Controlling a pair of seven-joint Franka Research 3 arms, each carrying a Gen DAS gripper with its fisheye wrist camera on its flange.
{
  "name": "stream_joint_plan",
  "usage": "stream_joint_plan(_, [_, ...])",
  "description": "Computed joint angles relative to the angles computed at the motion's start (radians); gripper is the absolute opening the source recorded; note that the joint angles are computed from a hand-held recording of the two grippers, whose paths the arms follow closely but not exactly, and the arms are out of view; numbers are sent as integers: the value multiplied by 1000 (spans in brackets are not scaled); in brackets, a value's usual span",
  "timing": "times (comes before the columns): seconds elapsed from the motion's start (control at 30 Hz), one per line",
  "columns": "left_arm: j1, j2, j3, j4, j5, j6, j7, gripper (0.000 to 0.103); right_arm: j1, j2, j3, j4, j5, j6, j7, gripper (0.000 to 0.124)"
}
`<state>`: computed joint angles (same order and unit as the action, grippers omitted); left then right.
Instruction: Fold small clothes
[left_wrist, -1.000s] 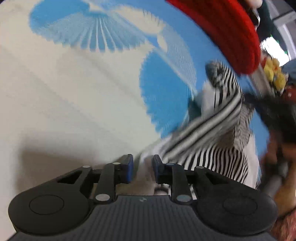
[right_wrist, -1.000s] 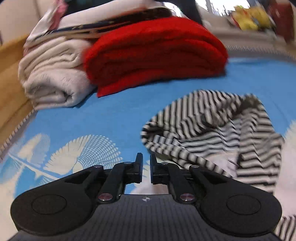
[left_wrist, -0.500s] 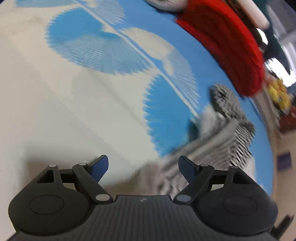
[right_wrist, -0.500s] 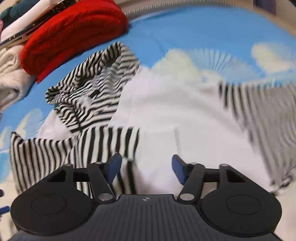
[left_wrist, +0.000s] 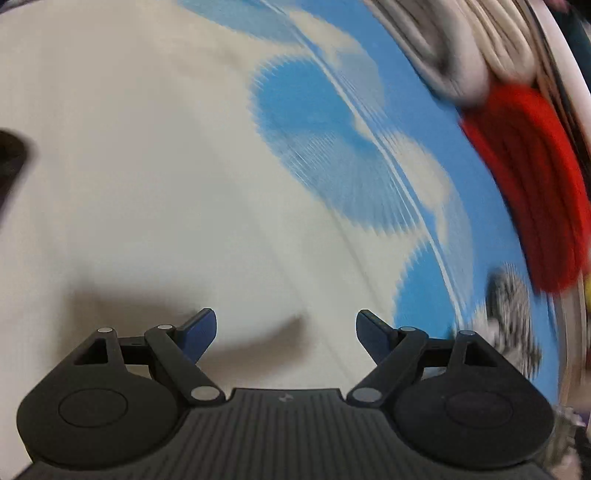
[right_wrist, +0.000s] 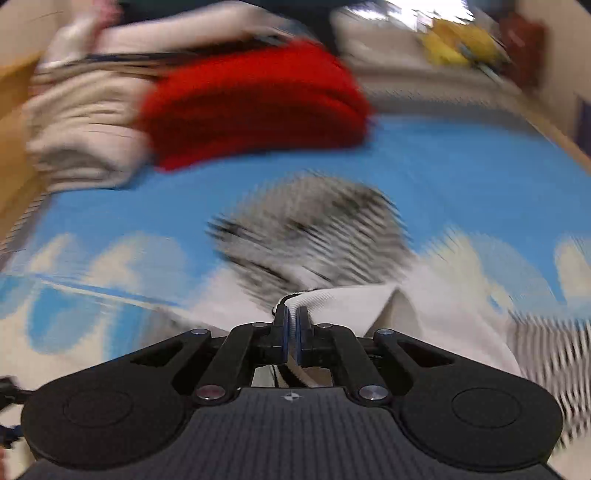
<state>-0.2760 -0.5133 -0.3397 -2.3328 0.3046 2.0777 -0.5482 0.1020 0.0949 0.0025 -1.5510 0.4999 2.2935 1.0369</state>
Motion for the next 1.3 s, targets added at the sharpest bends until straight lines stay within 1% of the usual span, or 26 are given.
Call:
stream_joint_plan(0.07, [15, -57, -24, -9, 9, -89, -70, 87, 37, -31, 40, 26, 39, -27, -45, 3])
stream_joint_plan(0.2, [28, -125, -51, 15, 24, -340, -129, 88, 132, -94, 96, 54, 146, -75, -147, 3])
stream_joint_plan(0.27, [27, -150, -44, 12, 23, -417, -150, 89, 178, -122, 110, 61, 228, -94, -206, 3])
stream_joint_plan(0.3, [22, -165, -33, 0, 16, -429, -154, 89, 195, -124, 110, 70, 266, -99, -230, 3])
stream_joint_plan(0.33, [16, -181, -21, -18, 8, -421, -158, 89, 210, -130, 111, 70, 298, -90, -256, 3])
stream_joint_plan(0.4, [2, -208, 3, -60, -12, -367, -159, 89, 230, -120, 110, 80, 293, -60, -268, 3])
stream_joint_plan(0.47, [-3, -216, 21, -84, -22, -313, -137, 89, 237, -82, 108, 99, 208, -18, -210, 3])
stream_joint_plan(0.53, [3, -200, 14, -77, -17, -299, -120, 89, 232, -37, 97, 116, 120, 16, -135, 3])
stream_joint_plan(0.57, [7, -186, 9, -66, -10, -299, -110, 89, 222, -7, 84, 137, 64, 21, -77, 3])
stream_joint_plan(0.6, [10, -172, 3, -52, -4, -302, -102, 89, 208, 22, 72, 158, 34, 13, -36, 3])
stream_joint_plan(0.67, [13, -152, -1, -38, 6, -291, -91, 89, 151, 58, 42, 179, 37, -13, 0, 3])
stream_joint_plan(0.77, [16, -109, -4, -16, 14, -261, -80, 89, 43, 57, 2, 150, 92, -31, -44, 3])
stream_joint_plan(0.8, [15, -96, -3, -8, 16, -253, -72, 89, 12, 67, -15, 143, 87, -21, -48, 3])
stream_joint_plan(0.87, [16, -62, -9, 17, 21, -251, -63, 89, -32, 95, -44, 121, 25, 7, -27, 3])
stream_joint_plan(0.93, [16, -26, -15, 43, 29, -251, -61, 89, -61, 136, -70, 105, -63, 19, 41, 3])
stream_joint_plan(0.97, [14, -4, -18, 59, 33, -250, -58, 89, -76, 152, -74, 92, -81, 25, 61, 4])
stream_joint_plan(1.0, [11, 6, -18, 65, 38, -244, -57, 89, -94, 171, -71, 82, -80, 19, 63, 7])
stream_joint_plan(1.03, [9, 18, -20, 73, 45, -236, -57, 89, -105, 185, -71, 64, -90, 19, 77, 8])
stream_joint_plan(1.07, [6, 26, -21, 78, 53, -225, -57, 89, -104, 184, -78, 28, -125, 47, 107, 20])
stream_joint_plan(1.13, [3, 43, -22, 83, 85, -185, -45, 89, -87, 173, -102, -47, -239, 118, 176, 40])
stream_joint_plan(1.17, [1, 52, -21, 87, 101, -167, -32, 89, -84, 153, -102, -92, -265, 165, 194, 40])
stream_joint_plan(1.2, [-1, 67, -24, 99, 121, -153, -13, 89, -98, 122, -88, -153, -240, 239, 156, 40])
stream_joint_plan(1.23, [-3, 89, -27, 119, 138, -148, 11, 89, -124, 90, -60, -204, -157, 302, 69, 40])
stream_joint_plan(1.27, [-5, 113, -30, 139, 152, -146, 34, 90, -143, 68, -35, -231, -69, 333, -22, 40])
stream_joint_plan(1.3, [-8, 134, -31, 157, 164, -143, 52, 92, -160, 46, -16, -251, 21, 334, -121, 40])
